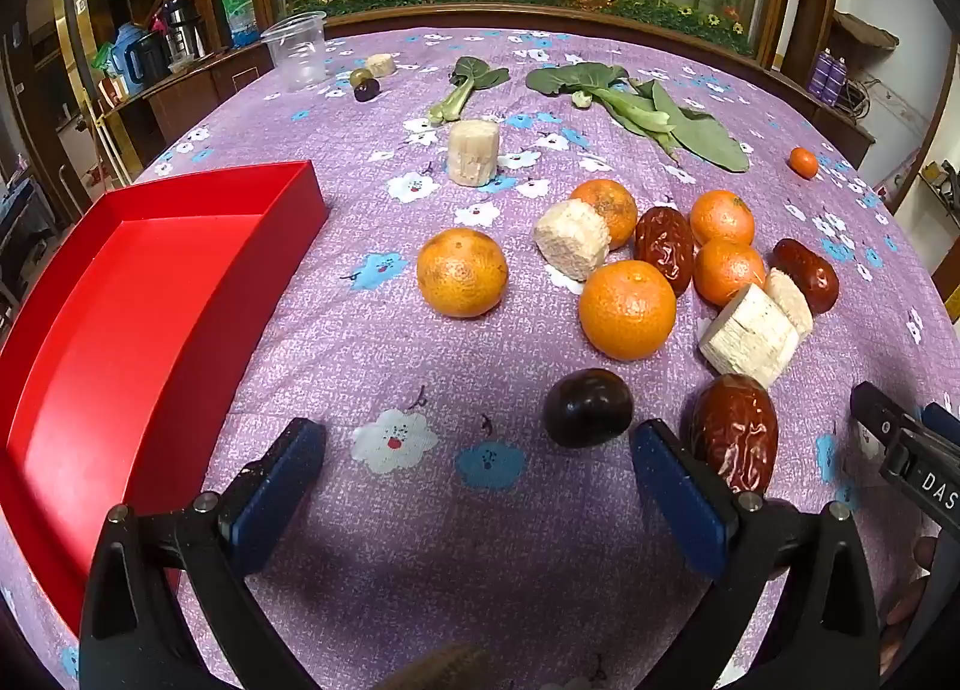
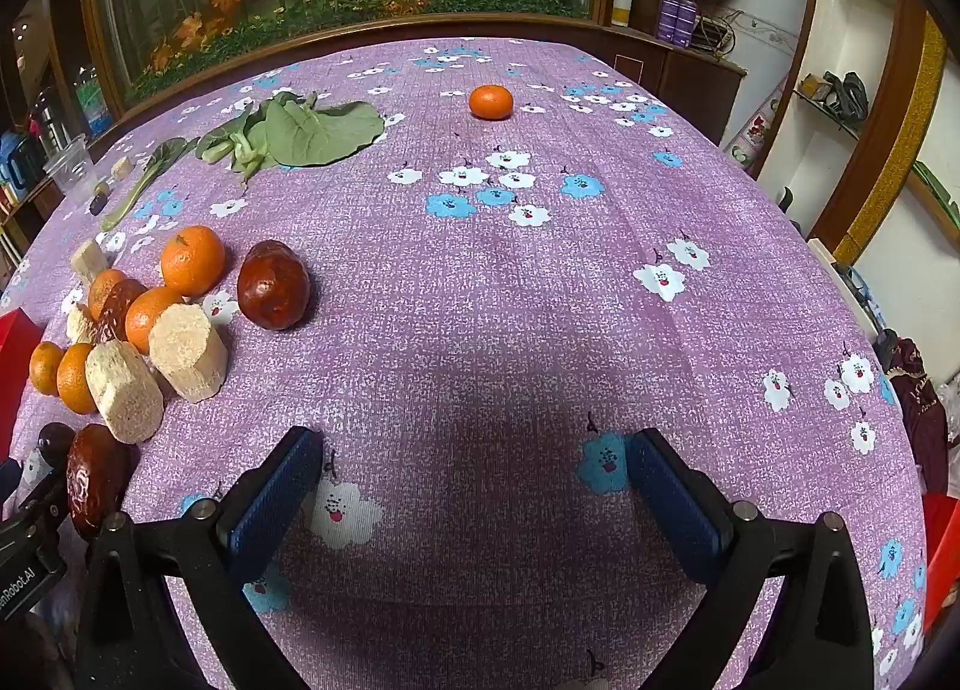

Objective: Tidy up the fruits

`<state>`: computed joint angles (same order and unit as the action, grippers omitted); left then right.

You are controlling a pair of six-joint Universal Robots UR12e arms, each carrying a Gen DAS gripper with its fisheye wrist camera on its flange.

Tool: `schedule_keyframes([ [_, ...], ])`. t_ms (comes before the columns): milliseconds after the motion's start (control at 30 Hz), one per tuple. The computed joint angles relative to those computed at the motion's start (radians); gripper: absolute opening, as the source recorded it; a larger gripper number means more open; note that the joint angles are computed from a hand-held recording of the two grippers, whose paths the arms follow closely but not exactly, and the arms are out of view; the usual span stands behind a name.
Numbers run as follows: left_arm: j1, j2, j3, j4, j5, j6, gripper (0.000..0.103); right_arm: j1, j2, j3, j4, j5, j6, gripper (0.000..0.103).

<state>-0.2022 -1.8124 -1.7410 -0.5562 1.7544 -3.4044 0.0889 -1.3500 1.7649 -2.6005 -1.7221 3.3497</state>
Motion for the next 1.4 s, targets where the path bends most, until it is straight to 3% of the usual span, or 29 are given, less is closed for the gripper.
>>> schedule_keyframes([
  [1233, -0.003, 0.001, 0.002, -0.01, 0.009, -0.008, 0.103, 0.0, 0.0, 0.0, 0.002, -0.001, 0.0, 0.103],
  [1333, 0.003, 0.013, -0.011, -0.008, -0.023, 0.044, 0.103, 0.001, 0.0, -0.001, 0.002, -0.001, 0.0, 0.103],
  [1400, 0.005, 0.017, -0.008, -0.026, -0.057, 0.135, 0.102, 0.0, 0.0, -0.004, 0.004, 0.005, -0.005, 0.103],
])
